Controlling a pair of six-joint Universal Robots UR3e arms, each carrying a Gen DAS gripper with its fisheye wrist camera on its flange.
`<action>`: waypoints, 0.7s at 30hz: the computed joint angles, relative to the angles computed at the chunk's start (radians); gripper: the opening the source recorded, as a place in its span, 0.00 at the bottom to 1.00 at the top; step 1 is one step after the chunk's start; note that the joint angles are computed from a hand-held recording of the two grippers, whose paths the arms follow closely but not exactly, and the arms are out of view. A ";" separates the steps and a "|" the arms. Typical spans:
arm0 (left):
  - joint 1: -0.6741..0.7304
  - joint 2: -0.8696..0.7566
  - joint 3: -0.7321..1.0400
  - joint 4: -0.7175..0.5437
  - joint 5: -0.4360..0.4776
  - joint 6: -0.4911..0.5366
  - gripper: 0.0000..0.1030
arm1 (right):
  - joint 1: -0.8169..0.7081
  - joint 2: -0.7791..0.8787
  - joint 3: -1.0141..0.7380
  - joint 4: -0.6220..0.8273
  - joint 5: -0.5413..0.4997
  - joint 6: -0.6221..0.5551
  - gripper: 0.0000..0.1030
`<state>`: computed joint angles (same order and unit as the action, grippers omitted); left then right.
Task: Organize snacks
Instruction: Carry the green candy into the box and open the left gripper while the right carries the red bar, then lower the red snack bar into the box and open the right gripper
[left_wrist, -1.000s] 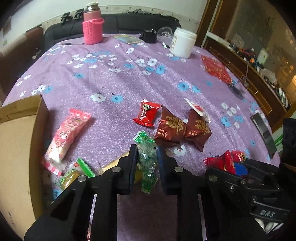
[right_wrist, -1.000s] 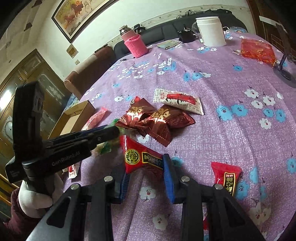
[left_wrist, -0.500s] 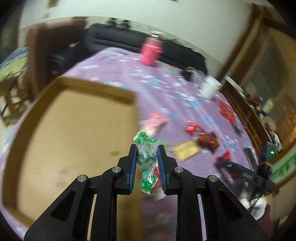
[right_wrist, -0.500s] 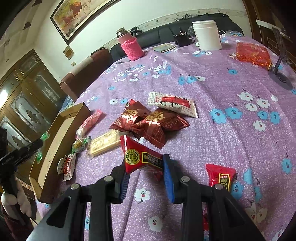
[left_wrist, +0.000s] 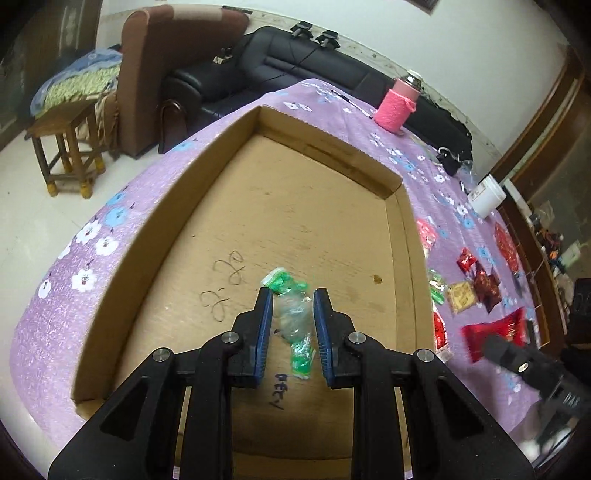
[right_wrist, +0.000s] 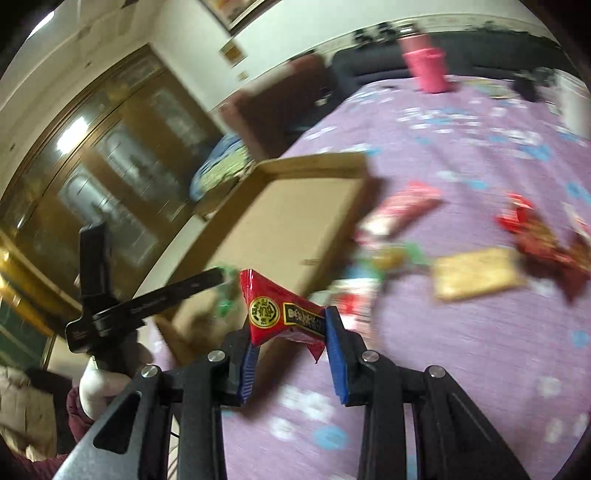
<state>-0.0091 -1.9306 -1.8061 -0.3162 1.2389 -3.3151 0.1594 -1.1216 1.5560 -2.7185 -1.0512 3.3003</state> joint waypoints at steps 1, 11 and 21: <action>0.013 0.011 -0.017 0.012 -0.015 -0.001 0.21 | 0.027 0.037 -0.058 0.019 -0.007 0.004 0.35; 0.095 0.120 -0.150 0.061 -0.103 0.006 0.21 | 0.111 0.186 -0.288 0.083 -0.077 0.040 0.47; 0.111 0.163 -0.223 0.085 -0.153 -0.001 0.21 | 0.063 0.116 -0.183 0.085 -0.267 0.052 0.49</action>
<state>0.1018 -1.7679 -2.0289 -0.2316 1.0861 -3.3158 0.2222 -1.0060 1.3732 -2.6339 -1.3182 3.3526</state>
